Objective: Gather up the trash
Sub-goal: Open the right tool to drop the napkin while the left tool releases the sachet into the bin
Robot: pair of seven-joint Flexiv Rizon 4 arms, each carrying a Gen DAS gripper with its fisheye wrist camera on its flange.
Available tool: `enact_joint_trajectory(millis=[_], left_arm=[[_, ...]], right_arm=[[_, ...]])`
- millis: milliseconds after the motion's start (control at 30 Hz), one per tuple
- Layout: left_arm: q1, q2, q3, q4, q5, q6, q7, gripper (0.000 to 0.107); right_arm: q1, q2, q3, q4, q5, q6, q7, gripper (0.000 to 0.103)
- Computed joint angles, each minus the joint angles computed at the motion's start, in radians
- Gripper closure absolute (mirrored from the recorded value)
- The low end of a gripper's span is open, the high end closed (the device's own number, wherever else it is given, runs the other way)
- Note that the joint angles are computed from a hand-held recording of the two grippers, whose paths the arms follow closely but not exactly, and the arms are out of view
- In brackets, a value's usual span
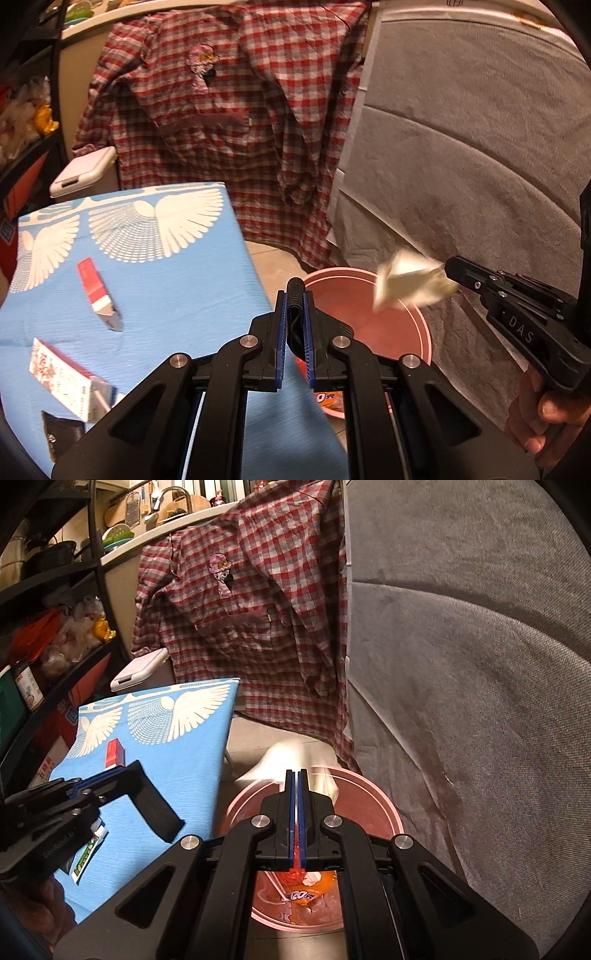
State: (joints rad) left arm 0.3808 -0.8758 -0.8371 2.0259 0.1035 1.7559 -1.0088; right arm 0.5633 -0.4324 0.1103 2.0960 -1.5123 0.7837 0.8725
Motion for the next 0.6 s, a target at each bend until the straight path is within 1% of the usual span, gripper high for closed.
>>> enact_joint_trajectory(millis=[267, 367, 400, 433, 467, 500, 533, 567, 600], left_arm=[[-0.088, -0.017, 0.044, -0.041, -0.024, -0.024, 0.009, 0.098], [-0.103, -0.023, 0.046, -0.051, -0.037, -0.060, 0.027, 0.097], [-0.113, -0.020, 0.054, -0.051, -0.044, -0.062, 0.031, 0.092], [-0.125, -0.018, 0.063, -0.052, -0.051, -0.067, 0.036, 0.081], [-0.131, -0.018, 0.067, -0.051, -0.056, -0.067, 0.042, 0.077], [-0.134, -0.019, 0.068, -0.049, -0.060, -0.064, 0.047, 0.074], [-0.138, -0.016, 0.073, -0.047, -0.063, -0.063, 0.050, 0.075], [-0.138, -0.016, 0.074, -0.045, -0.066, -0.060, 0.052, 0.075], [-0.134, -0.016, 0.070, -0.043, -0.069, -0.059, 0.053, 0.074]], right_arm=[[-0.010, -0.004, -0.004, 0.002, 0.009, 0.013, -0.001, 0.102], [-0.015, -0.001, -0.004, 0.006, 0.011, 0.021, 0.001, 0.100], [-0.016, -0.002, -0.004, 0.006, 0.014, 0.023, -0.001, 0.098], [-0.017, -0.004, -0.003, 0.005, 0.023, 0.025, -0.006, 0.095], [-0.016, -0.004, -0.003, 0.006, 0.031, 0.022, -0.004, 0.092], [-0.013, -0.002, -0.003, 0.008, 0.042, 0.013, -0.001, 0.080], [-0.013, 0.000, -0.004, 0.011, 0.047, 0.007, 0.003, 0.066], [-0.009, 0.004, -0.004, 0.014, 0.055, -0.005, 0.009, 0.062], [-0.008, 0.009, -0.004, 0.018, 0.056, -0.013, 0.019, 0.060]])
